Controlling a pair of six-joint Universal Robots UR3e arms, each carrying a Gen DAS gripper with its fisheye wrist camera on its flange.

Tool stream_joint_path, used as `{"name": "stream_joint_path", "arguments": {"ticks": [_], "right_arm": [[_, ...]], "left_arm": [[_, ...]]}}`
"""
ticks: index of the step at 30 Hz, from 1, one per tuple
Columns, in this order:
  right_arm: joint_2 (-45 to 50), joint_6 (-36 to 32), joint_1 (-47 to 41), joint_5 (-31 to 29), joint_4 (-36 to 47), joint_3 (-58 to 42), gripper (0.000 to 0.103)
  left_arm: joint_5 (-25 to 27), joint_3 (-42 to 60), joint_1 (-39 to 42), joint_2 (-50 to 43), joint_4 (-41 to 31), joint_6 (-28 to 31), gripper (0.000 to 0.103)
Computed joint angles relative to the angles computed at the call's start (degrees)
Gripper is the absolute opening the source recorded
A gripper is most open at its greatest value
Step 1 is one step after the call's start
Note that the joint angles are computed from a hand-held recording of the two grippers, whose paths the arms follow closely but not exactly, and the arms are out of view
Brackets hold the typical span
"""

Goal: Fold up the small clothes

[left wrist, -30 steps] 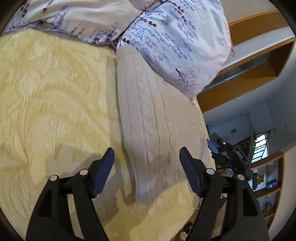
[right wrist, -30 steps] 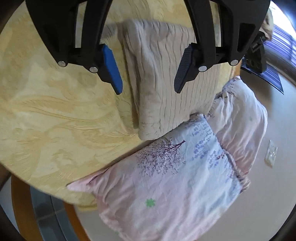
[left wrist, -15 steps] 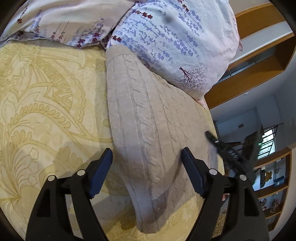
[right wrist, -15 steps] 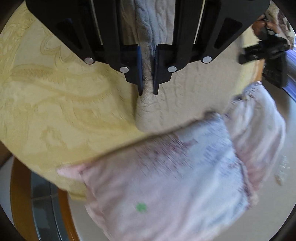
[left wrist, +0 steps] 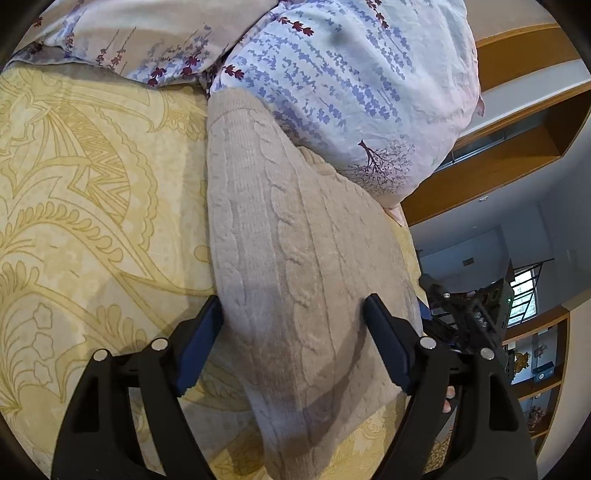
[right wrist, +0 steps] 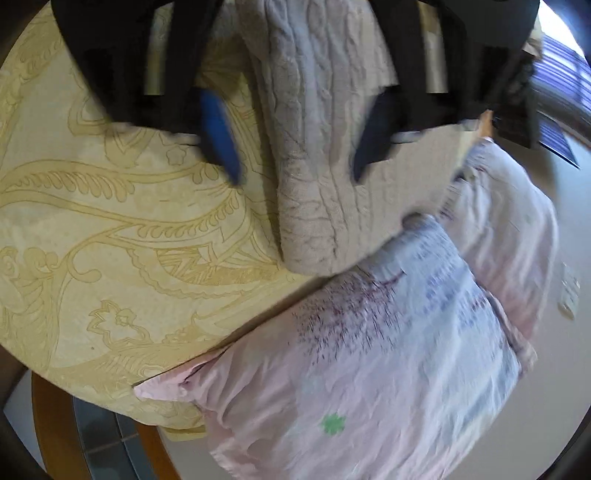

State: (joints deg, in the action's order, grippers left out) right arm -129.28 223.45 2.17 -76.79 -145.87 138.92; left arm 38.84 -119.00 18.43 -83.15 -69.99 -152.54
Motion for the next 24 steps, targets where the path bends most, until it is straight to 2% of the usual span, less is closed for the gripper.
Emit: {"name": "stream_joint_path", "arguments": {"ticks": [5, 11, 14, 18, 22, 23, 24], "right_arm": [[0.9, -3.0, -7.6, 10.7, 2.3, 1.6, 0.070], [1.4, -5.8, -10.8, 15.7, 0.8, 3.7, 0.070], [1.8, -6.5, -10.9, 16.5, -0.7, 4.4, 0.070], [5.2, -6.4, -9.4, 17.5, -5.5, 5.1, 0.059], [9.7, -5.8, -5.9, 15.9, -9.5, 3.8, 0.055], [10.5, -5.7, -5.0, 15.3, -9.9, 3.3, 0.052], [10.7, -6.0, -5.0, 15.5, -10.0, 3.3, 0.047]], "left_arm": [[-0.7, 1.0, -0.3, -1.9, 0.2, -0.4, 0.080], [-1.7, 1.6, -0.5, -3.3, 0.6, -0.2, 0.082], [-2.1, 1.9, -0.9, -4.0, 1.5, -0.6, 0.083], [-1.9, 1.6, -1.3, -4.0, 3.0, -0.9, 0.084], [-1.6, 1.2, -1.6, -3.6, 3.6, -0.4, 0.083], [-1.7, 1.3, -1.7, -3.6, 3.7, -0.5, 0.082], [-1.6, 1.2, -1.7, -3.5, 3.7, -0.8, 0.077]]}}
